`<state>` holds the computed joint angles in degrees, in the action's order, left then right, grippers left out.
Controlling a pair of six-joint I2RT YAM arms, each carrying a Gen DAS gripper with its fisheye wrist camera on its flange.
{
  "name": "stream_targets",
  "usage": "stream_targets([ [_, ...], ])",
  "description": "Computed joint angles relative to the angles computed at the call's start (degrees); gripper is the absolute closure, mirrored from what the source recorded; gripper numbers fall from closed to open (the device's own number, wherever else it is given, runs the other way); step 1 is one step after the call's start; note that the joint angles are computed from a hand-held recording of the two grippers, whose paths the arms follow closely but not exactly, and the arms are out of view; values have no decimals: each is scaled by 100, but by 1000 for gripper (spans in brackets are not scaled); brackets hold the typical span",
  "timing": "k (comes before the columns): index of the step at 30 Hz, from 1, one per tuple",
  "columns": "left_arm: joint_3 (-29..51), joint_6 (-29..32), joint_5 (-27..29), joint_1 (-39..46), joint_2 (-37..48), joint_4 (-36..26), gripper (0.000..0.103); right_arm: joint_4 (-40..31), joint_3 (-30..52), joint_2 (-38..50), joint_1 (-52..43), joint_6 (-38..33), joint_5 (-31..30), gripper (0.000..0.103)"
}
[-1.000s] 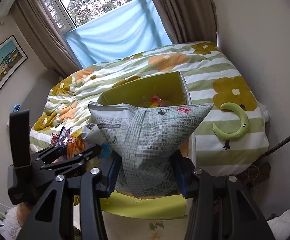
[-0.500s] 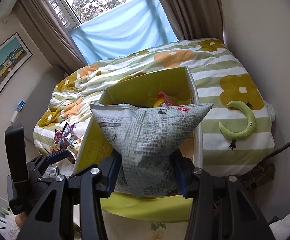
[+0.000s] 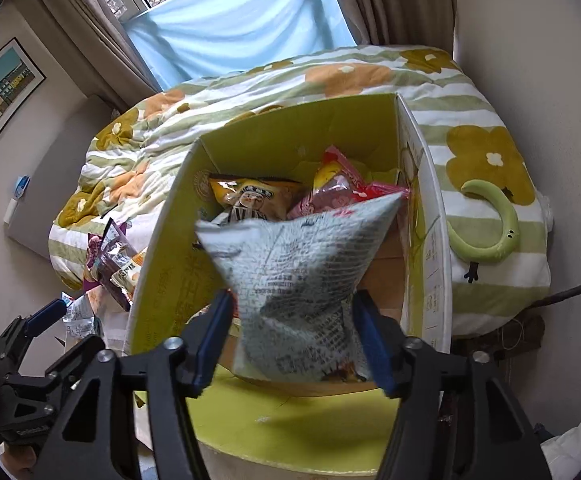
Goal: Organize snacks
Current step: 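Open both tools to drop the two bags into the box, then move both tools back toward the snack pile on the table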
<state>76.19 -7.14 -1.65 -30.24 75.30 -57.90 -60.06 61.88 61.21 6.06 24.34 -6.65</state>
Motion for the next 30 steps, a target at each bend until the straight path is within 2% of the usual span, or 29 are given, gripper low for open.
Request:
stream_targets([
  [1, -50, -2, -15, -8, -40, 1, 4, 27, -80, -53, 42, 67, 80, 11],
  [8, -345, -131, 119, -86, -238, 41, 4, 36, -598, -889, 584, 460, 535, 7],
  [10, -351, -190, 88, -184, -242, 44, 4, -15, -671, -1047, 690, 463, 592, 1],
  [16, -170, -395, -126, -524, -318, -15, 4, -309, -501, -1237, 642, 411, 610, 1],
  [22, 115, -681, -311, -570, -705, -340, 4, -691, 94, -1251, 864, 171, 776, 1],
  [28, 448, -533, -784, -189, -1246, -902, 4, -363, 482, -1238, 944, -128, 435, 1],
  [30, 475, -405, -765, 157, -1410, -1013, 4, -224, 557, -1211, 1219, -24, 586, 1],
])
